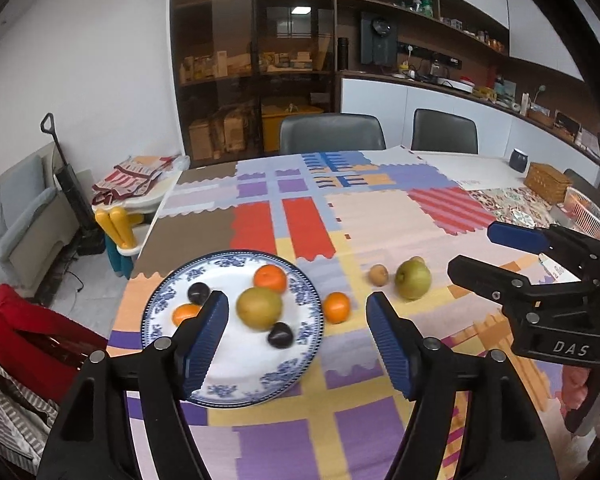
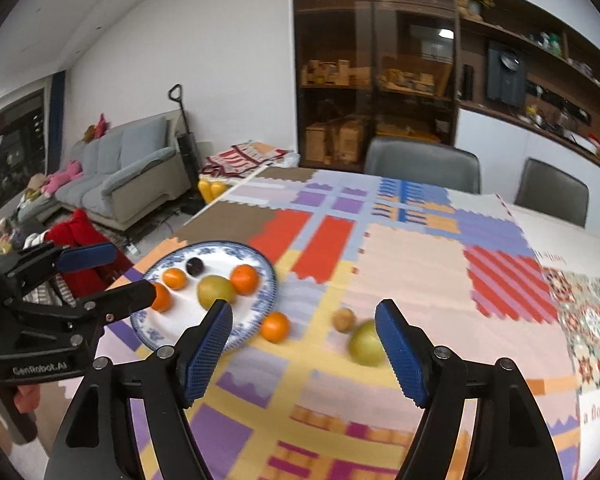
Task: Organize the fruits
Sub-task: 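Move both open tools back toward the remaining fruit beside the plate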
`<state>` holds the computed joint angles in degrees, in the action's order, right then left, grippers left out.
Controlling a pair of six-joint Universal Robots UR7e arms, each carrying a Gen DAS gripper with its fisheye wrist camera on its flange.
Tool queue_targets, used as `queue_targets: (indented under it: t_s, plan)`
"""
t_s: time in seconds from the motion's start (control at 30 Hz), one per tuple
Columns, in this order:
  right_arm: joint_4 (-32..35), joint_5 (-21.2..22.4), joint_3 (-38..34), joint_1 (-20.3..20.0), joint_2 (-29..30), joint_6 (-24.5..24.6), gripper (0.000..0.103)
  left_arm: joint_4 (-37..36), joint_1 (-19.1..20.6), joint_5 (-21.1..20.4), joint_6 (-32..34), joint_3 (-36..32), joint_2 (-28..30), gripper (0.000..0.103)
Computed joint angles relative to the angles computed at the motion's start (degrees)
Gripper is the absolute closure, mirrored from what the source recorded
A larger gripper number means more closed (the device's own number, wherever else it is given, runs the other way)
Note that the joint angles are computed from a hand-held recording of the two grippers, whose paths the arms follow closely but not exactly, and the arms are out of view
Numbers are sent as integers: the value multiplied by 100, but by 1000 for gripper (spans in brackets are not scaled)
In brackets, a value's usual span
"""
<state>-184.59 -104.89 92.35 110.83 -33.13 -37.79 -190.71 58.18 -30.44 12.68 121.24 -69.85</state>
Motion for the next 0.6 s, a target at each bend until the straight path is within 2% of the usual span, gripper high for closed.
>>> queue_targets:
  t_s: [0.13,0.23,0.43,0.6]
  plan:
    - [123,10,92,-144,-153,176,29,-729,-99,135,431,-29,364,32]
    - [110,-42,143,-228,-216,279,29,-964,-115,146,528,-67,550,32]
    - [36,-49,204,-383,-249,374,29,-1200,-11,-50,554,-151,822,32]
    - [-34,-56,191,-498,-186,276,29,-1049,141,-209,457,-276,987,33]
